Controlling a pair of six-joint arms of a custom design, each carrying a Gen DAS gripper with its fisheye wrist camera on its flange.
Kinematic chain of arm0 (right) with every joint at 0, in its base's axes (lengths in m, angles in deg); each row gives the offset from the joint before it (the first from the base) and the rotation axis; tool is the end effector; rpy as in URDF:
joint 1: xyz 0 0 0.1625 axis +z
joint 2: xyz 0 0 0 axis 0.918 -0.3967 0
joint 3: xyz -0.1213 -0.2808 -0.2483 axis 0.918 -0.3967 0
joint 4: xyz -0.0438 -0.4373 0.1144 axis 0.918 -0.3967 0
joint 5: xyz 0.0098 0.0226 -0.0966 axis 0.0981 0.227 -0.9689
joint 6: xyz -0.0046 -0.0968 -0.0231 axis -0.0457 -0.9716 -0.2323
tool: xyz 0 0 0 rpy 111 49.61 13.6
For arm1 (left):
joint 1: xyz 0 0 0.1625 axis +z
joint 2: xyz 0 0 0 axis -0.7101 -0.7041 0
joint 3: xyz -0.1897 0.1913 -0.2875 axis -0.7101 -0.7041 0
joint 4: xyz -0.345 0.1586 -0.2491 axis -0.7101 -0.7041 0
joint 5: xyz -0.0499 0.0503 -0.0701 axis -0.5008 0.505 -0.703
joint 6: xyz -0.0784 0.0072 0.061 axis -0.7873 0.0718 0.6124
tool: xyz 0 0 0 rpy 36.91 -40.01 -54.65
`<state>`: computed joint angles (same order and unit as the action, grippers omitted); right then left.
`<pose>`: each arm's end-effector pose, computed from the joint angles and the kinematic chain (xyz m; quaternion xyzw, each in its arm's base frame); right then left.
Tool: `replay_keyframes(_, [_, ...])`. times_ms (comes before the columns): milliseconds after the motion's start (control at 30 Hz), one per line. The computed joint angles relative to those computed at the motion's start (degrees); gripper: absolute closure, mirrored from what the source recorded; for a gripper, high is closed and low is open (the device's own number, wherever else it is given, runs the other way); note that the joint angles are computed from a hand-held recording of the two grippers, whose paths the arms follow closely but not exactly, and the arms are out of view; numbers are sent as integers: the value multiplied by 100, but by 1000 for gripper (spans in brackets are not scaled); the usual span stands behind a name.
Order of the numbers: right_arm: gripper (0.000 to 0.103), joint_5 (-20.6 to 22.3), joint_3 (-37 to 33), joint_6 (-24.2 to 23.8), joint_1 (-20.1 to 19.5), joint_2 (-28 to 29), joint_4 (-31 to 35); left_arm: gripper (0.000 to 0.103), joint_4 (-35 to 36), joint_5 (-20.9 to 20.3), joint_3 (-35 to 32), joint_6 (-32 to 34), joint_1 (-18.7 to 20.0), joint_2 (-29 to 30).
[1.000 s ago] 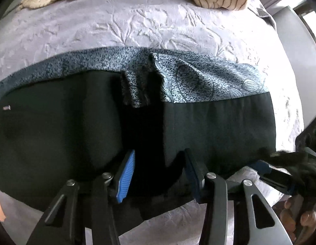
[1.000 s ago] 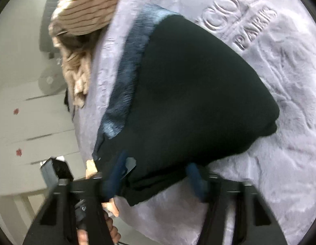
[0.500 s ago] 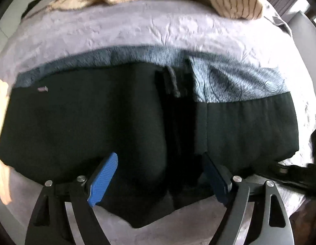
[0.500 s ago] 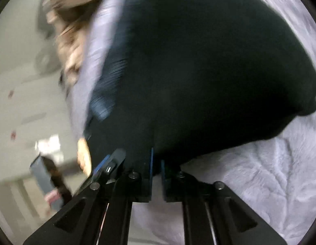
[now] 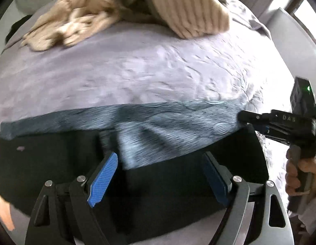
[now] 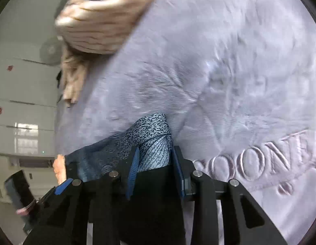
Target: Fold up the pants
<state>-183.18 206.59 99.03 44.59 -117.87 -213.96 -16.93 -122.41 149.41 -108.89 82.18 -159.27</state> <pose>0.2056 -0.2699 0.0829 -0.2136 -0.9399 0.2557 0.0745 -0.1407 -0.3293 0.2272 0.2499 0.9281 -0.0334 0.2738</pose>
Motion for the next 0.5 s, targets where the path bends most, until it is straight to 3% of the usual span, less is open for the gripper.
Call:
replay_keyframes(133, [69, -19, -119, 307, 336, -267, 326, 18, 152, 365, 169, -168, 22, 158])
replay_keyframes(233, [65, -739, -539, 422, 713, -69, 1466, 6, 282, 547, 279, -103, 167, 108])
replay_keyframes(300, [57, -1246, -839, 448, 810, 327, 2091, 6, 350, 389, 193, -140, 388, 70])
replay_keyframes(400, [54, -1312, -972, 840, 1033, 392, 2235, 6, 827, 458, 101, -279, 254, -196])
replay_keyframes(500, [51, -1488, -1242, 1199, 1468, 380, 3134, 6, 1474, 507, 49, -390, 111, -627])
